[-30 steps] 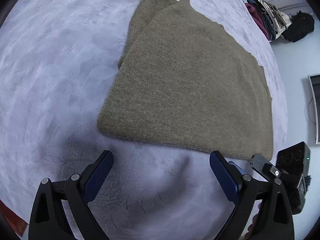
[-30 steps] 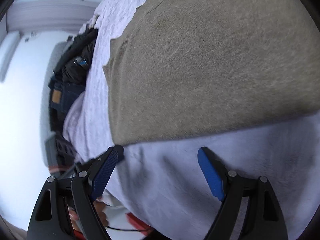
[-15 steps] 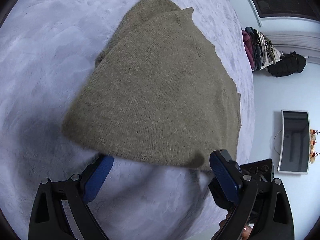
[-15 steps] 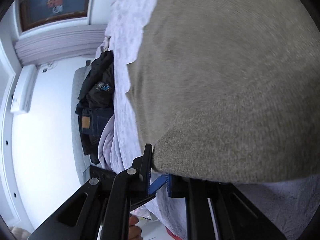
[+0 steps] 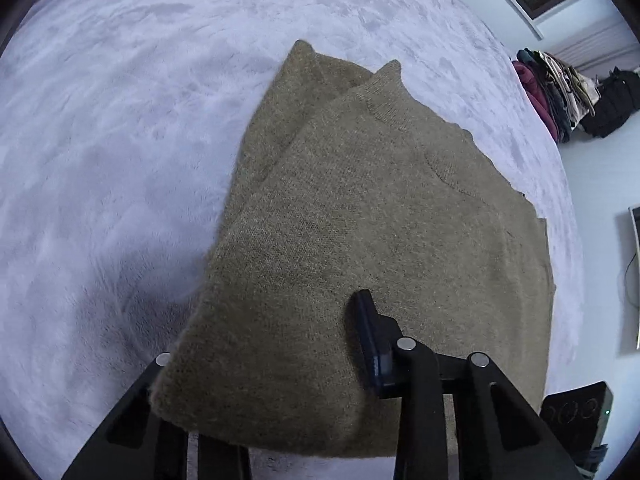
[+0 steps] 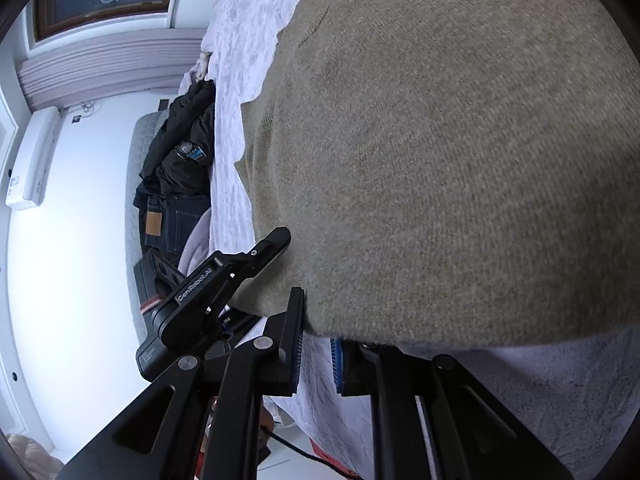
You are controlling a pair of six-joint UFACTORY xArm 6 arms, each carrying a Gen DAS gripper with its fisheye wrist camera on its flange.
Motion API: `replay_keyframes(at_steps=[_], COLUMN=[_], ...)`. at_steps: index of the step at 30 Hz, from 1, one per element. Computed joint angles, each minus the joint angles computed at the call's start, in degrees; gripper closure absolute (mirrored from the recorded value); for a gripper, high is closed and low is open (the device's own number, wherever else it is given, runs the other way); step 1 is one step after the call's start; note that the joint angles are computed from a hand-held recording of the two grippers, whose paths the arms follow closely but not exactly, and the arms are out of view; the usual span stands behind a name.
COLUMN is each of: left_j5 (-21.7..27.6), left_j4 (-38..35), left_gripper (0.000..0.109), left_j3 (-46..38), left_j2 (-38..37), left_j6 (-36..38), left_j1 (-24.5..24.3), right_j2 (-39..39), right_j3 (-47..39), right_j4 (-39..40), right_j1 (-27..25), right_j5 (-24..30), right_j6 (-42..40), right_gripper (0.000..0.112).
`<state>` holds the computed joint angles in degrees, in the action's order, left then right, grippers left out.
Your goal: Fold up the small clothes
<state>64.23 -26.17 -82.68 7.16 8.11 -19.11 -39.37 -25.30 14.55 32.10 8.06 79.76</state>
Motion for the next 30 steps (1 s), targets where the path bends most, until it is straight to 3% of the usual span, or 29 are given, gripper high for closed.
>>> replay_keyframes(at_steps=[2, 6, 10, 11, 13, 14, 19, 23, 30], left_j5=[-2.6, -8.1, -11.8, -13.2, -16.3, -17.8, -22.8, -27.5, -33.9], left_j4=[3.5, 10.1, 13.5, 14.4, 16.8, 17.9, 20.6, 22.6, 23.4], left_gripper=[0.083, 0.084, 0.084, 0.084, 0.084, 0.084, 0.084, 0.084, 0.084], left_j3=[1.2, 4.9, 8.0, 9.0, 10.9, 12.0, 15.9, 19.8, 25.6], left_j2=[-1.4, -4.7, -6.8, -7.5, -8.6, -9.3, -11.7, -14.2, -18.1], left_j6=[1.9, 7.3, 11.9, 13.1, 14.6, 15.4, 20.2, 23.5, 29.0], left_j1=[-1.4, -4.1, -5.3, -5.7, -6.8, -7.3, -8.5, -9.4, -10.5], right_j2=[-0.5, -1.4, -0.2, 1.1, 4.7, 6.7, 22.0, 36.5, 66.9], right_j3=[-1.6, -6.9, -15.3, -18.0, -23.4, -25.9, -41.8, -57.4, -95.9], right_j4=[2.3, 3.9, 1.8, 1.5, 1.9, 2.5, 11.9, 15.9, 16.5], right_j1=[-0.2, -2.6, -6.7, -8.1, -10.8, -12.1, -18.1, -20.0, -18.5], right_j5=[4.2, 17.4, 29.9, 32.6, 36.5, 37.6, 46.0, 56.0, 80.0], right_j6=[-4.1, -11.0, -20.0, -23.0, -29.0, -32.1, -49.0, -56.4, -58.3], right_gripper=[0.096, 0.096, 0.092, 0.086, 0.041, 0.038, 0.038, 0.038, 0.032])
